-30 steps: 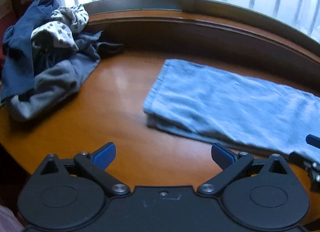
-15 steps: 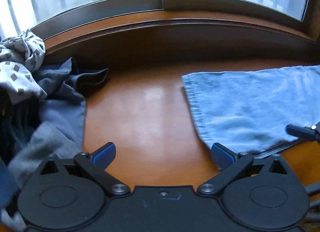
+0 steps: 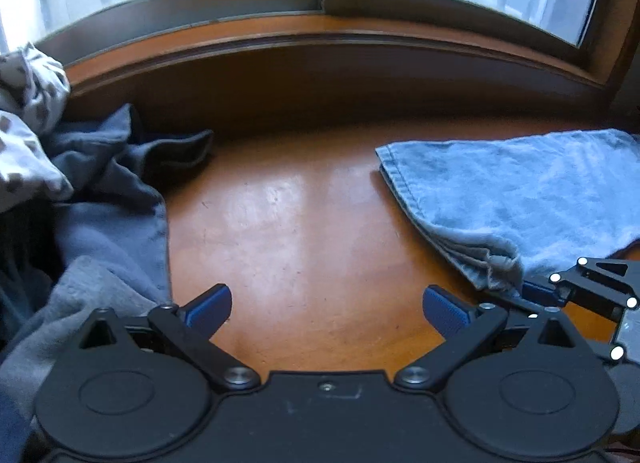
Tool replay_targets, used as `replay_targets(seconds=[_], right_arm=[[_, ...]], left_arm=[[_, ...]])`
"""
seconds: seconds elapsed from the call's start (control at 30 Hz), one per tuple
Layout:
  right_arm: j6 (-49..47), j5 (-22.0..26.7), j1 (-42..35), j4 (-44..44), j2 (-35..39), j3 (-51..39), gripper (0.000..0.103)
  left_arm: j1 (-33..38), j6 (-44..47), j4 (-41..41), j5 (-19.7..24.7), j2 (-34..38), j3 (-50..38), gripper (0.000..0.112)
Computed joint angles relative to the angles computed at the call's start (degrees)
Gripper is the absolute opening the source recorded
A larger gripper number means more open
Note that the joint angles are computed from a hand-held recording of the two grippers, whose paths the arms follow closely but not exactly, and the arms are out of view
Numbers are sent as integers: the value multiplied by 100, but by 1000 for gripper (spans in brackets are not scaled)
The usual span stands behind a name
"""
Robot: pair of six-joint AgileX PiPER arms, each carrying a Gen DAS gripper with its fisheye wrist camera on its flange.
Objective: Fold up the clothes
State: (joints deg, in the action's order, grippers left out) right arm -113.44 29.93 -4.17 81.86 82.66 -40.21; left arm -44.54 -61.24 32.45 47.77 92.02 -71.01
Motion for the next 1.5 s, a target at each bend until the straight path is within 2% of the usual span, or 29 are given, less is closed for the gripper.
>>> replay_targets(seconds=[0.07, 0.13, 0.17, 0.27, 0.4, 0.57, 0.67, 0.7, 0.8, 0.93, 0.97, 1.03, 1.07, 1.17, 1.27, 1.3, 1.33, 1.37, 1.47, 1.5], right_arm=[[797, 134, -94, -428, 30, -160, 13], [1780, 643, -354, -1058, 26, -340, 13], [2113, 1064, -586, -1260, 23, -407, 13], [2435, 1915, -1145, -1364, -16, -368, 13], [2359, 2393, -1603, -931, -21, -272, 13], [2650, 2969, -2261, -124, -84, -207, 13], [2539, 3048, -2896, 605, -223, -79, 13], [2427, 2927, -3026, 776, -265, -33, 13], [2165, 2082, -3070, 847, -132, -68, 14], [1803, 480, -2492, 605, 285, -141, 17], [1626, 332, -2417, 662, 227, -60, 19], [1463, 60, -2250, 678, 65, 63, 36], [1534, -87, -2147, 585, -30, 87, 38], [1771, -199, -2081, 161, -180, 124, 37], [2677, 196, -2420, -489, -244, -132, 36], [2767, 325, -2550, -459, -190, -228, 40], [2854, 460, -2682, -443, -125, -330, 50], [3121, 638, -2775, -656, 53, -581, 55], [3696, 563, -2730, -1127, 422, -965, 57], [3833, 503, -2694, -1231, 515, -1020, 55]], left_arm=[[28, 179, -36, 13, 41, -21, 102], [57, 379, -84, 18, 73, -27, 102], [91, 516, -174, -27, 78, -2, 102], [137, 803, -401, -146, 96, 104, 102], [129, 1003, -520, -207, 210, 74, 102], [165, 1313, -563, -266, 508, -406, 102], [165, 1546, -566, -391, 781, -826, 102], [138, 1638, -522, -442, 912, -1008, 102], [35, 1923, -394, -482, 1369, -1630, 102], [-159, 2167, -180, -563, 1977, -2370, 102], [-206, 2230, -150, -581, 2115, -2527, 102], [-294, 2376, -162, -561, 2372, -2861, 102], [-308, 2476, -224, -556, 2484, -3032, 102], [-339, 2685, -314, -475, 2804, -3538, 102], [-327, 2637, -283, -426, 2937, -3750, 102], [-296, 2632, -340, -463, 2932, -3736, 102], [-252, 2641, -448, -458, 2941, -3753, 102], [-231, 2592, -479, -426, 2955, -3773, 102], [-191, 2400, -487, -329, 2978, -3806, 102], [-204, 2296, -419, -327, 2940, -3743, 102]])
